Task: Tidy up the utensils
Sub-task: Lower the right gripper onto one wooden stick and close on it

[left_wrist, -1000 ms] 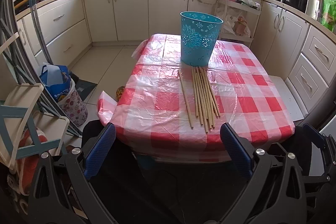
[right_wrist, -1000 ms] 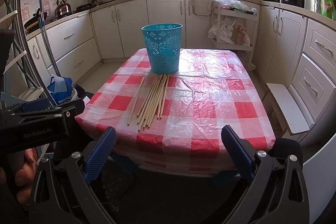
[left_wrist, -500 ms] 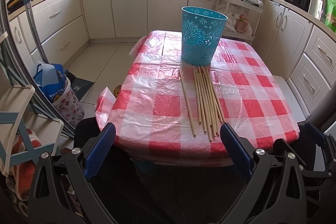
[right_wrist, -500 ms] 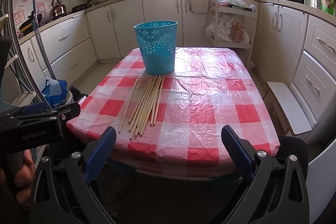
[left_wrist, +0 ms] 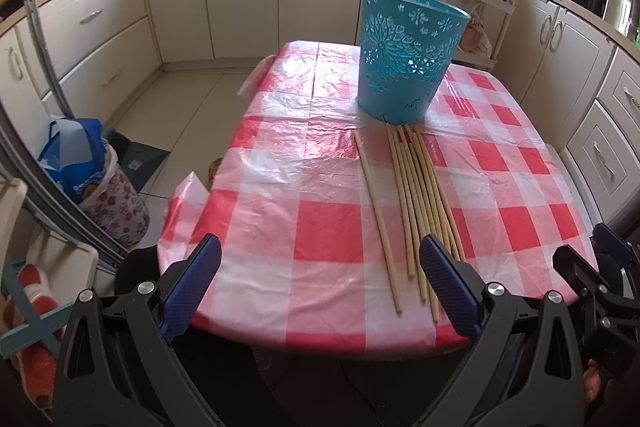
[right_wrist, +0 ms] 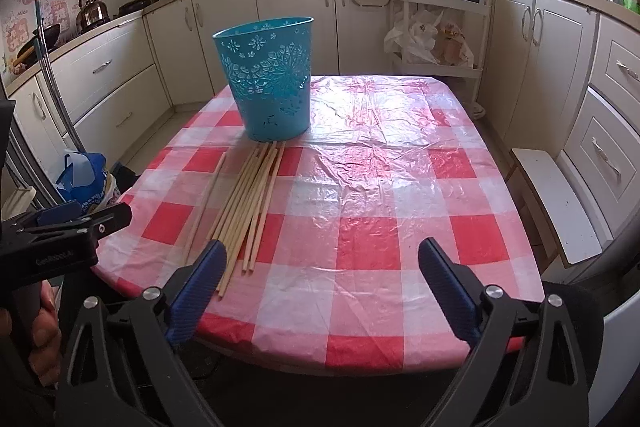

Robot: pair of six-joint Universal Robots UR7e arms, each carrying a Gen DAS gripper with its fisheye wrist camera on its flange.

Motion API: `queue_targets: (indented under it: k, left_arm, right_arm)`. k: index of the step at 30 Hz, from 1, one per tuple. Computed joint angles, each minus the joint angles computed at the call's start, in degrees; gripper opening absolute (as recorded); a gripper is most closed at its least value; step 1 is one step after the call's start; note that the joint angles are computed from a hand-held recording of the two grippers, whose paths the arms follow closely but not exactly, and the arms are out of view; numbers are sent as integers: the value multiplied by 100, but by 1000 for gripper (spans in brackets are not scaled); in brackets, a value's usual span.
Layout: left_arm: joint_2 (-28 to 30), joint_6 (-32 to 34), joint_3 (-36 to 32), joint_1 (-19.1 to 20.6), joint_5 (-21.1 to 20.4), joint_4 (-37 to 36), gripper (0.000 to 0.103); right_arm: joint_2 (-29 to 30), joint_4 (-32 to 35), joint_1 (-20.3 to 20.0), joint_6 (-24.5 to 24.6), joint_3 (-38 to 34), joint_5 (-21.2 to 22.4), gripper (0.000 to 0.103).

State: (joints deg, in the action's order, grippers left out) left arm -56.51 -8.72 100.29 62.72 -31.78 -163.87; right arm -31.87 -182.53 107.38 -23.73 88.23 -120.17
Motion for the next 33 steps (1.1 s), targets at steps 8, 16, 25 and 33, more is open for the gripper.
queue_targets:
  k: [8, 16, 25, 33]
  left_arm:
    - [682, 243, -1061, 366, -281, 445, 73]
    - [1329, 373, -2111, 648, -566, 1100, 46]
    - [1607, 822, -2536, 725, -534, 1095, 24]
    - [1595, 1471, -2537, 808, -819, 794, 11]
  right_arm:
    - [528, 816, -126, -125, -935, 130, 65]
    - [1004, 1517, -153, -316, -1684, 174, 43]
    - [1525, 2280, -191, -375, -2613, 240, 31]
    - [1727, 2563, -200, -587, -2986, 27, 13]
